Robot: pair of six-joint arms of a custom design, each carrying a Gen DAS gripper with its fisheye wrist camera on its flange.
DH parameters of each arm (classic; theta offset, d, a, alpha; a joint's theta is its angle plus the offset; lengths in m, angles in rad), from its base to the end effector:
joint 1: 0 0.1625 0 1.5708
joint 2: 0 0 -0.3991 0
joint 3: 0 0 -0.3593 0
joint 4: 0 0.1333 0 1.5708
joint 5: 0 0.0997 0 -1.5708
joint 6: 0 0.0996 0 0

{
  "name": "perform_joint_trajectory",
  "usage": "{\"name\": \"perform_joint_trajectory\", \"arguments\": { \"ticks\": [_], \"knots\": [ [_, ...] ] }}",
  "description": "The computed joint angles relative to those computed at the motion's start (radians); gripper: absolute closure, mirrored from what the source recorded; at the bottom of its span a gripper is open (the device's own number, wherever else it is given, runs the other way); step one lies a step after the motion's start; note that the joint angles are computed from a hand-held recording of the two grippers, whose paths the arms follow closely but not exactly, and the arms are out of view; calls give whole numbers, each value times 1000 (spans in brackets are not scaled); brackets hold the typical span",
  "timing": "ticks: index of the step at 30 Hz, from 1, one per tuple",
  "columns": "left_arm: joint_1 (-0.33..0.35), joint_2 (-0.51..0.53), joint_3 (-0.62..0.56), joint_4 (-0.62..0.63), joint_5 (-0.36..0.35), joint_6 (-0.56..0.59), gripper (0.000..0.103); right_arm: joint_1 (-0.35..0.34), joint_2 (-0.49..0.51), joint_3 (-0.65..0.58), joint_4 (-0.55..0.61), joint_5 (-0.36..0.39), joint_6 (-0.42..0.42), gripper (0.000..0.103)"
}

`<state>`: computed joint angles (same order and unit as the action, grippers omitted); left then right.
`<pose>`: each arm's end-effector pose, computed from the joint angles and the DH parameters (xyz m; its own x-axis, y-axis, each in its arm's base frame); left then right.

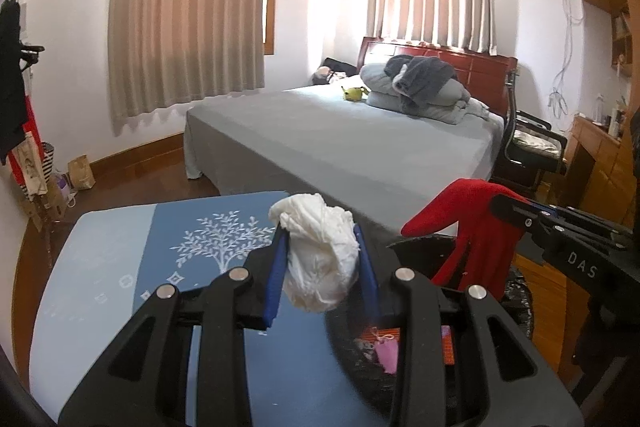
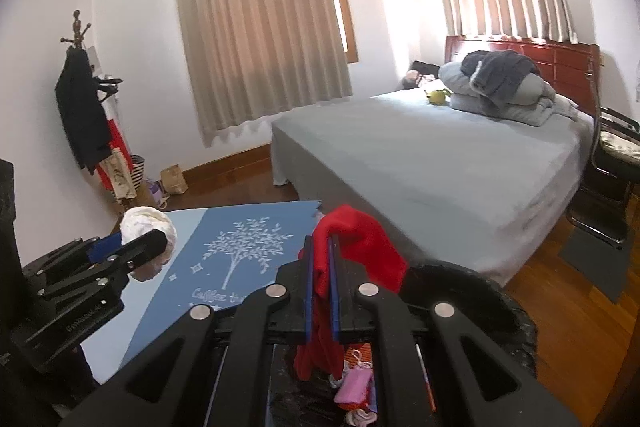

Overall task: Collect trash
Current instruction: 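Lift and carry the white tissue and red glove over the trash bin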

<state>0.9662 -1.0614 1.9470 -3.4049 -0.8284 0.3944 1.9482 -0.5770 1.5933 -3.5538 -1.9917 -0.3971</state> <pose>-0.1417 -0.5581 0.2710 -0.7207 0.1537 -0.6760 0.6588 0.4555 -0.5987 0.3275 -0.5749 0.1052 -0.8158 -0.2261 0.5323 -0.5691 0.4778 -0.6692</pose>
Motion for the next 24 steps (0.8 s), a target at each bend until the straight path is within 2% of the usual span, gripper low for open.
{"name": "perform_joint_trajectory", "arguments": {
  "ticks": [12, 24],
  "knots": [
    [-13, 64, -22, 19, -57, -2, 71, -33, -40, 59, -61, -53, 11, 97],
    [6, 132, -56, 45, -122, 7, 71, -77, -59, 87, -79, -80, 24, 97]
  ]
}}
